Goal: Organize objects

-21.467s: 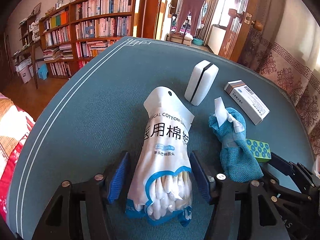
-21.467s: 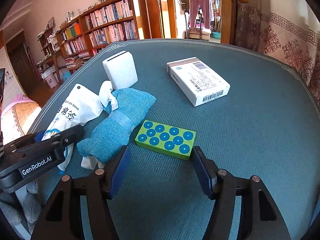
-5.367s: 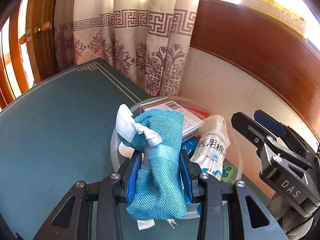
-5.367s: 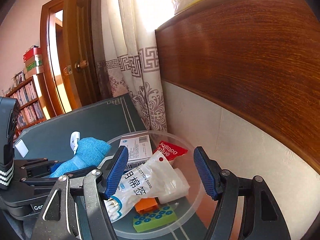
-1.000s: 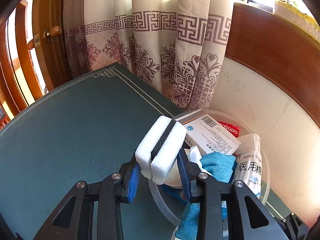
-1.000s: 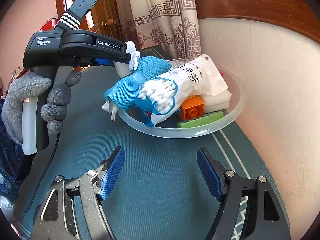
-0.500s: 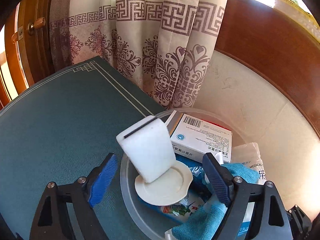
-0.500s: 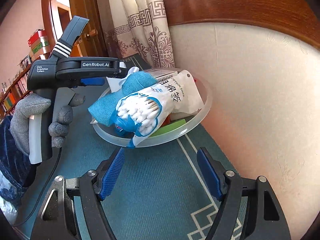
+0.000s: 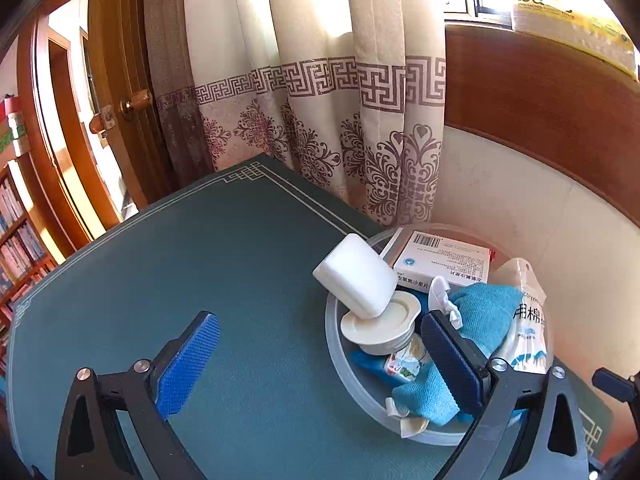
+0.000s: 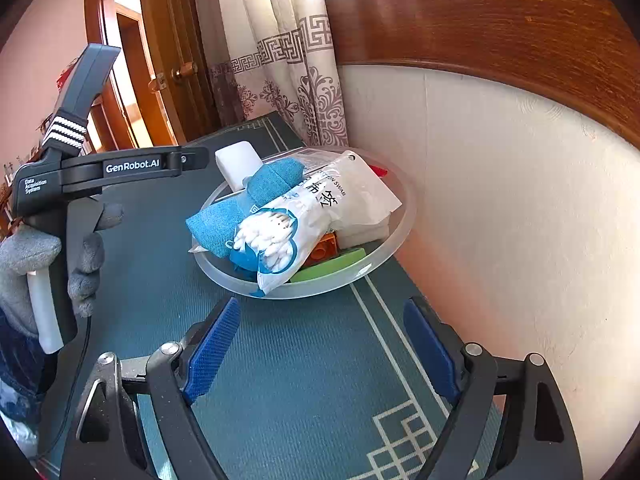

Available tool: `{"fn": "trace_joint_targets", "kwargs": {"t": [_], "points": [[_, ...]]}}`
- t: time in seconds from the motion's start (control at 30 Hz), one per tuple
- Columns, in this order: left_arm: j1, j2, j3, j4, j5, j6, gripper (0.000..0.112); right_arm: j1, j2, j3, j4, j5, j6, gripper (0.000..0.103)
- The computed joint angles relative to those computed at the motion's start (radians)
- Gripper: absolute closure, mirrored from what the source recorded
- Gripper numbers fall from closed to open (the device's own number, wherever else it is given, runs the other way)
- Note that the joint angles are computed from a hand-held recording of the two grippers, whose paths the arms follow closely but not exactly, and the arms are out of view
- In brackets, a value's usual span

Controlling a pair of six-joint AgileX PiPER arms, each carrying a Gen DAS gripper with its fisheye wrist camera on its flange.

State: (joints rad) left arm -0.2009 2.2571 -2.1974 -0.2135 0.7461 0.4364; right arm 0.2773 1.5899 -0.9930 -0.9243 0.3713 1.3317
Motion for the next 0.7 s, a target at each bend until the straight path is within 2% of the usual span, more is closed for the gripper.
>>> {"fn": "trace_joint_targets", "kwargs": {"t": [0.07, 0.13, 0.3, 0.7], "points": [[-0.014, -0.076, 0.141, 0.069, -0.087, -0.038, 0.009, 0.009, 0.009, -0.014, 0.009, 0.034, -0.001, 0.011], [-0.024, -0.119, 0.226, 0.121, -0.138, -0.090, 0.009, 0.017, 0.019, -0.030, 0.018, 0.062, -0.012, 0.011], [-0.050, -0.181, 0.340, 0.295, -0.161, -0.278, 0.009, 0.056, 0.037, -0.063, 0.038, 0.144, -0.074, 0.010], [-0.057, -0.244, 0.460, 0.202, -0.190, -0.186, 0.009, 0.077, 0.077, -0.148, 0.075, 0.234, -0.178, 0.009]]}}
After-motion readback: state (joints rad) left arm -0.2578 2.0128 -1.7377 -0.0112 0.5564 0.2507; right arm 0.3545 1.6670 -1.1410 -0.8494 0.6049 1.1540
